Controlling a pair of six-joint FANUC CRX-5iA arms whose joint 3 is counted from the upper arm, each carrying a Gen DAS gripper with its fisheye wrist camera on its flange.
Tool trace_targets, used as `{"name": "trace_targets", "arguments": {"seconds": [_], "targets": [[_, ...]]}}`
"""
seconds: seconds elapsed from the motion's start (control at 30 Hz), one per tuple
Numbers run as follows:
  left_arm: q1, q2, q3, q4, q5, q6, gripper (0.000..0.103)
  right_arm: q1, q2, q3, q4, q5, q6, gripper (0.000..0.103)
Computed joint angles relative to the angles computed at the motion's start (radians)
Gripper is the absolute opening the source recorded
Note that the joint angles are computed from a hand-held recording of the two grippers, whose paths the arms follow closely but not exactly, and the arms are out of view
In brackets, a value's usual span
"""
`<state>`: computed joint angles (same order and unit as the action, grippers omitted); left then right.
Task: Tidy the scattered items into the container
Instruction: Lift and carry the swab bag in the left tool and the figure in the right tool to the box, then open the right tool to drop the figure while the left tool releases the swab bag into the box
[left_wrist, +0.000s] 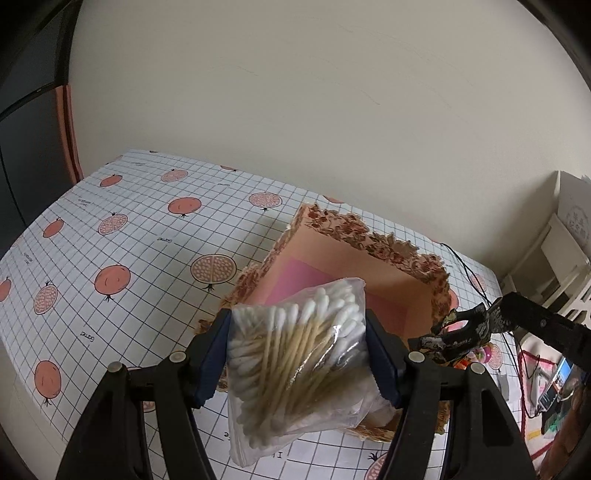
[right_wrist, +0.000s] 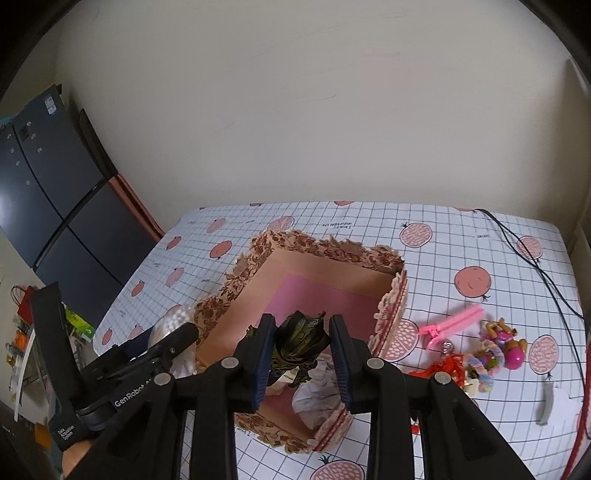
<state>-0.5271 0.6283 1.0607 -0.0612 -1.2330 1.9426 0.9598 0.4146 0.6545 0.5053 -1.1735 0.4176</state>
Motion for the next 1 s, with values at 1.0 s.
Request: {"name": "trace_targets", "arguments": {"seconds": [1.0], "targets": [[0.002, 0.043, 0.016, -0.006, -0.049, -0.002, 0.07, -0.021, 0.1, 0.116, -0.133, -0.057, 0.107, 0.033]]}}
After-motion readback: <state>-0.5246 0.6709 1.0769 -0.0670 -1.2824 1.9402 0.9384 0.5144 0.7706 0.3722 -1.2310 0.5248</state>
